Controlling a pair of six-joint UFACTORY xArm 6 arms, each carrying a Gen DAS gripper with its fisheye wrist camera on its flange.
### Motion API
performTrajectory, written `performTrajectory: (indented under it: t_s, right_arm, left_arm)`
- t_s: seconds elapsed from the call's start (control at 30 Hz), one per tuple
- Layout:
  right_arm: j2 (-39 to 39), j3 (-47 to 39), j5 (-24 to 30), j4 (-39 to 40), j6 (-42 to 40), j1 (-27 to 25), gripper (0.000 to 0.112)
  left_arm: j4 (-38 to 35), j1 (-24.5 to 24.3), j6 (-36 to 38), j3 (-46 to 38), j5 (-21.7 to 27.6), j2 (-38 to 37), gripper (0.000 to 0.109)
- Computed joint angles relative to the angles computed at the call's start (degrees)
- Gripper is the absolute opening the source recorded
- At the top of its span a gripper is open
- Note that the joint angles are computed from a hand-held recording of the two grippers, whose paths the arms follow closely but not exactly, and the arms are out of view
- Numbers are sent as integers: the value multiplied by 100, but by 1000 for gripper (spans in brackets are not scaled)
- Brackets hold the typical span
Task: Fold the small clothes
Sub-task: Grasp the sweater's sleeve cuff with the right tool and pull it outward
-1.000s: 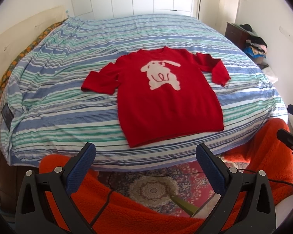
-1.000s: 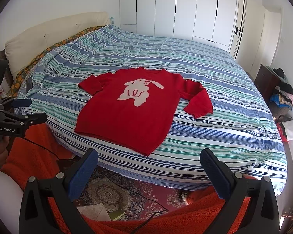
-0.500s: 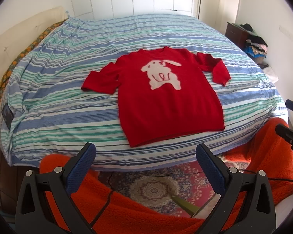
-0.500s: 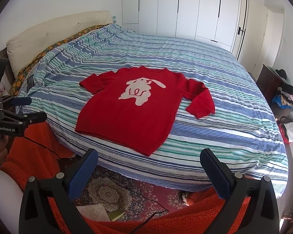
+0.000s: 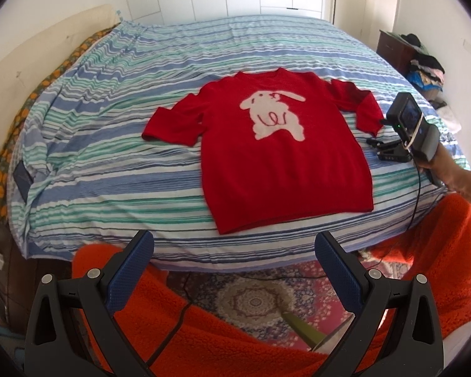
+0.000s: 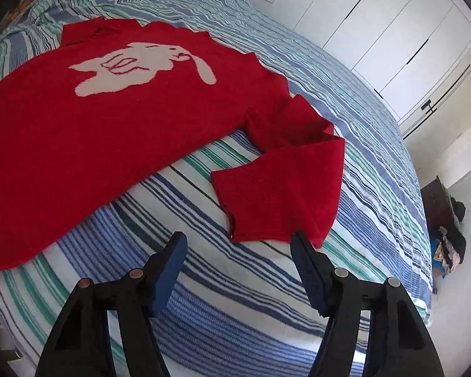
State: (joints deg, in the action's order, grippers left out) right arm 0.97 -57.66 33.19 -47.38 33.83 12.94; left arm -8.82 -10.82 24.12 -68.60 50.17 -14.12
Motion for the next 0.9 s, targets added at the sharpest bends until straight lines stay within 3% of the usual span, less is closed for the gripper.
performTrajectory:
  t_s: [0.07,0.17,0.33,0.43,0.5,0.63,0.9]
  right_arm:
    - [456,-321,-148,-96,-122,-191,67]
    - [536,-465,-455,1005,-845,-568,9]
    - [-798,331,-1390,1748,136,-1961,8]
    - [-1193,512,-1398,2643,13,-2794,8]
    - [-1181,509,-1254,3212,-334,-3085,8]
    - [-1016,693,-1136,4221,-743,-3239,8]
    - [-1411,1846,-1515,4964,-137,-3228,8]
  left_arm:
    - [170,-16,-198,-97,96,105,102]
    - [406,-45,-418,-206,168,213,102]
    - [540,-156,-554,-437,390,453,102]
    - [548,-317,-541,-565,530,564,102]
    - [564,-425,-502,-618,572,587,102]
    - [668,-588,-471,-610,527,525,102]
    - [700,-557,-566,-606,527,463,102]
